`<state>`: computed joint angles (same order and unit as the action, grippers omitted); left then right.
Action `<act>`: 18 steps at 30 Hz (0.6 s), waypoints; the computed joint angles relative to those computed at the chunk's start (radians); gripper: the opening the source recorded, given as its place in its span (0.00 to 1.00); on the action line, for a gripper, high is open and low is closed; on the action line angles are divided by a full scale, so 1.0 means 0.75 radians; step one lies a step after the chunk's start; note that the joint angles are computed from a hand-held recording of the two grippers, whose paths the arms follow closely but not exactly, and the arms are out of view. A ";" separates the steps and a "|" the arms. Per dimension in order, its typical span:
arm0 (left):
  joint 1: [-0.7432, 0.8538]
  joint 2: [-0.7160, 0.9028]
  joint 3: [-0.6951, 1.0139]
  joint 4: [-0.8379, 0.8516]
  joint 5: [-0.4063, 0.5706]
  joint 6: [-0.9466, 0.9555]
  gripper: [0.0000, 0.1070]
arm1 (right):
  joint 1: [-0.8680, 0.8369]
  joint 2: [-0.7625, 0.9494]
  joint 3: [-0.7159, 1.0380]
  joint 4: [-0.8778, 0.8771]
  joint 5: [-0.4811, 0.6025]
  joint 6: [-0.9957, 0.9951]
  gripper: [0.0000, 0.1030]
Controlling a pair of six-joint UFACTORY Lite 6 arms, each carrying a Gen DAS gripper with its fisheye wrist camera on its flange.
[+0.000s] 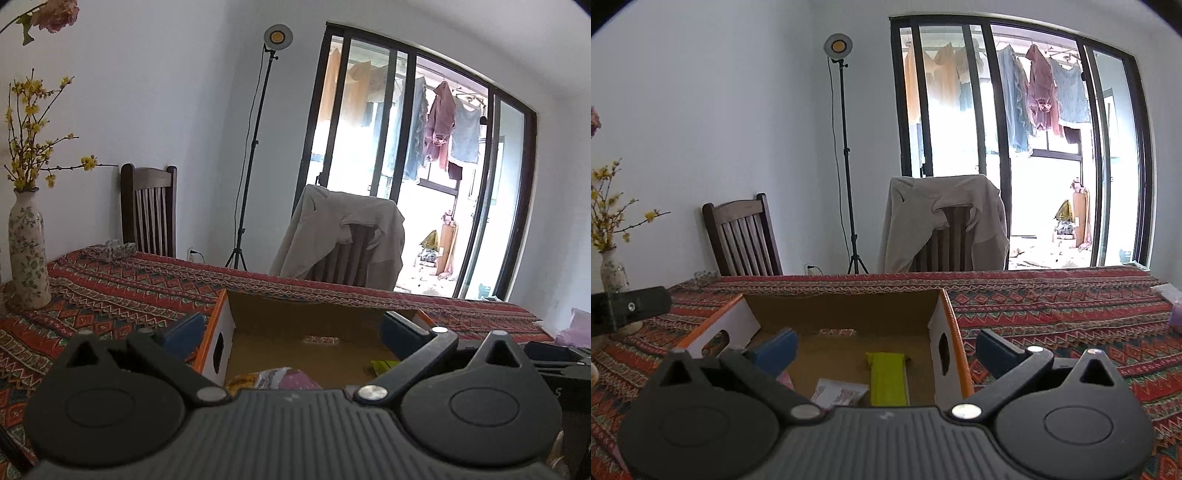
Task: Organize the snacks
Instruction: 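Withdraw both tools from the box toward the remaining snacks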
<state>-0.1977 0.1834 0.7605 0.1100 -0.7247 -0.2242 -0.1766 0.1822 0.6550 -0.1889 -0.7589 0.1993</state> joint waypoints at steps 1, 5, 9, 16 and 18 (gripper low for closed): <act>0.005 -0.027 -0.028 0.018 -0.004 -0.010 0.96 | -0.007 -0.033 -0.033 -0.007 -0.001 0.001 1.00; 0.016 -0.141 -0.158 0.041 -0.033 -0.012 0.96 | -0.043 -0.174 -0.178 -0.046 -0.008 0.013 1.00; 0.064 -0.249 -0.294 0.120 -0.058 -0.051 0.96 | -0.072 -0.303 -0.320 -0.081 -0.014 0.014 1.00; 0.198 -0.375 -0.499 0.289 -0.091 -0.109 0.96 | -0.118 -0.464 -0.555 -0.140 -0.037 -0.005 1.00; 0.236 -0.395 -0.554 0.326 -0.104 -0.105 0.96 | -0.134 -0.498 -0.622 -0.151 -0.049 -0.017 1.00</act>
<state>-0.0203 -0.1131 0.3447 0.3546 -0.8030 -0.3031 -0.2768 -0.1913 0.1888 -0.3023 -0.7958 0.1862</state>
